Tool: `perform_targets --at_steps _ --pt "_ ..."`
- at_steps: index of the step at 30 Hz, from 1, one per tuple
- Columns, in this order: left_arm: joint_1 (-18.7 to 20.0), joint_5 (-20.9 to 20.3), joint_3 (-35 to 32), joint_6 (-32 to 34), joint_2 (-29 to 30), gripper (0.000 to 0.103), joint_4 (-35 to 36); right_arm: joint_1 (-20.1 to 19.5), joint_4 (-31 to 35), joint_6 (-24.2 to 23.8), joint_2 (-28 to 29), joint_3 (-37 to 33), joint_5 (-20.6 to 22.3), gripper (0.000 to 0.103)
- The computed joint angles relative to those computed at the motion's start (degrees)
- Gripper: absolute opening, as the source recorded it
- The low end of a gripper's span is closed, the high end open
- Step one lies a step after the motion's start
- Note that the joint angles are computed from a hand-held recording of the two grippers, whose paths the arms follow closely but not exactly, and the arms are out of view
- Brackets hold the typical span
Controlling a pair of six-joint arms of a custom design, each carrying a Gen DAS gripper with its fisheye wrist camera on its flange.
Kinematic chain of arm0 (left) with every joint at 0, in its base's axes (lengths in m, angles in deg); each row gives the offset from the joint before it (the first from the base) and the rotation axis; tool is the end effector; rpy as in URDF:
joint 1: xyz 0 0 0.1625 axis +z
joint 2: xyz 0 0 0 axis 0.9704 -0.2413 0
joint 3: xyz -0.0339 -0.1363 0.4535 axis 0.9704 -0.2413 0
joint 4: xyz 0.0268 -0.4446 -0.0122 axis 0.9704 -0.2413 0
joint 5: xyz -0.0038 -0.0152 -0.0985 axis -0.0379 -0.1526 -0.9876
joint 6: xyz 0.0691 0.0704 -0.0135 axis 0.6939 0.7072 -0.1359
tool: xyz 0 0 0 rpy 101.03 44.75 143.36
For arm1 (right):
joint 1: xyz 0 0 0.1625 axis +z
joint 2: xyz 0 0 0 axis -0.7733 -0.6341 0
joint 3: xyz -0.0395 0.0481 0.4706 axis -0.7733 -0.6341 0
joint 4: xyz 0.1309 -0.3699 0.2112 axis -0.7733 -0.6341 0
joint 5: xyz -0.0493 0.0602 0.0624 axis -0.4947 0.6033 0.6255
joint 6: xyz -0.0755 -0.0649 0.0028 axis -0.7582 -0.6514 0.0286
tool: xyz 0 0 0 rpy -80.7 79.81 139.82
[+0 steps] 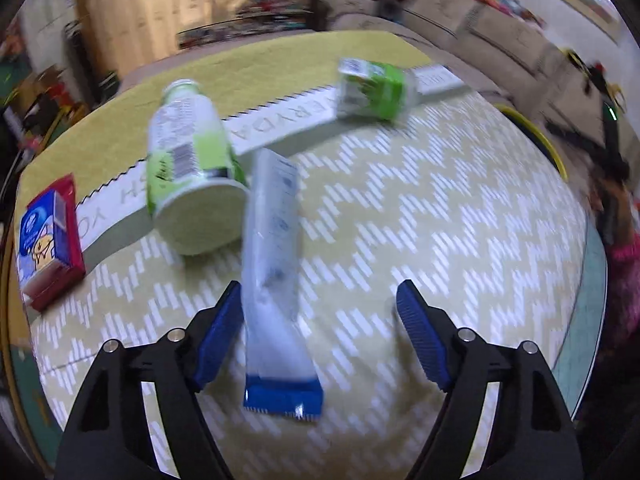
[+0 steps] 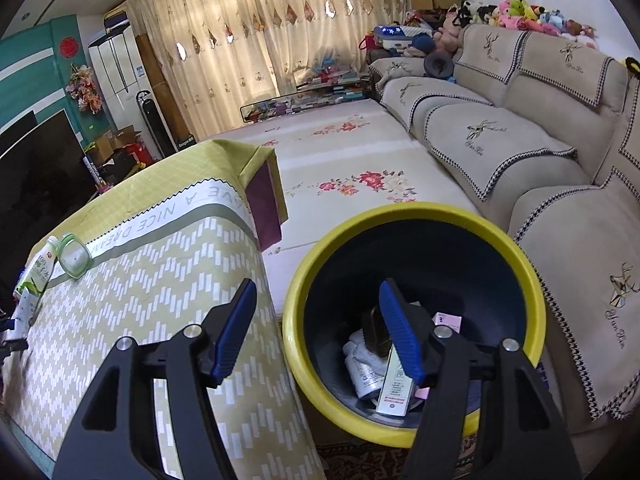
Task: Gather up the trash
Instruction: 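Grasp the toothpaste tube with the left gripper and lift it, then carry the toothpaste tube over the yellow bin and open the left gripper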
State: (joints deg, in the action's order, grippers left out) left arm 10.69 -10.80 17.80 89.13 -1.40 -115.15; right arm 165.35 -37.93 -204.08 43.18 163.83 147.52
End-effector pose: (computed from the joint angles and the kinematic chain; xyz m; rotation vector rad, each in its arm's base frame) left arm 0.1285 -0.6657 0.4286 1.1142 2.4657 -0.2137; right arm 0.2830 -0.5018 -0.0013 -0.1767 -2.1085 1.2117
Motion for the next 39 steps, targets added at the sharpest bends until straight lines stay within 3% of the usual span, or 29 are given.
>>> perform_targets --at_steps 4,7,9,10,11,13,17,25,32,39 --pt "-0.2 1.6 -0.2 -2.5 1.3 0.078 -4.0 0.2 -0.1 -0.3 -0.5 0.6 0.3 0.061" --pt "-1.0 4.1 1.4 -1.6 0.9 0.064 -6.8 0.4 -0.3 -0.2 -1.0 1.4 1.0 0.061" --pt "-1.4 5.5 2.3 -1.9 0.5 0.036 -8.6 0.5 -0.9 0.1 -1.7 2.3 1.1 0.061" --pt "-1.5 5.8 2.5 -3.3 0.2 0.028 -8.5 0.5 -1.2 0.2 -2.0 2.7 1.1 0.061" --pt "-1.5 5.4 2.3 -4.7 0.1 0.014 -7.6 0.5 -1.4 0.2 -2.1 2.9 1.0 0.061" --pt "-1.6 4.3 2.7 -7.7 -0.6 0.014 -6.4 0.6 -2.0 0.0 -2.6 3.4 0.8 0.061" --pt "-3.2 3.3 7.0 -7.6 -3.2 0.013 -8.6 1.0 -2.9 -0.6 -3.1 4.1 0.7 0.061" --pt "-12.2 -1.3 16.4 -6.0 -6.9 0.014 -8.7 2.8 -6.8 -0.6 -5.9 8.5 3.1 0.061" --pt "-21.8 -5.6 21.3 -5.9 -3.9 0.014 -9.0 4.0 -8.8 1.7 -8.8 13.7 9.5 0.062" --pt "-29.1 -8.4 22.4 -9.3 4.7 0.014 -11.7 2.4 -8.2 8.7 -12.8 20.0 11.6 0.062"
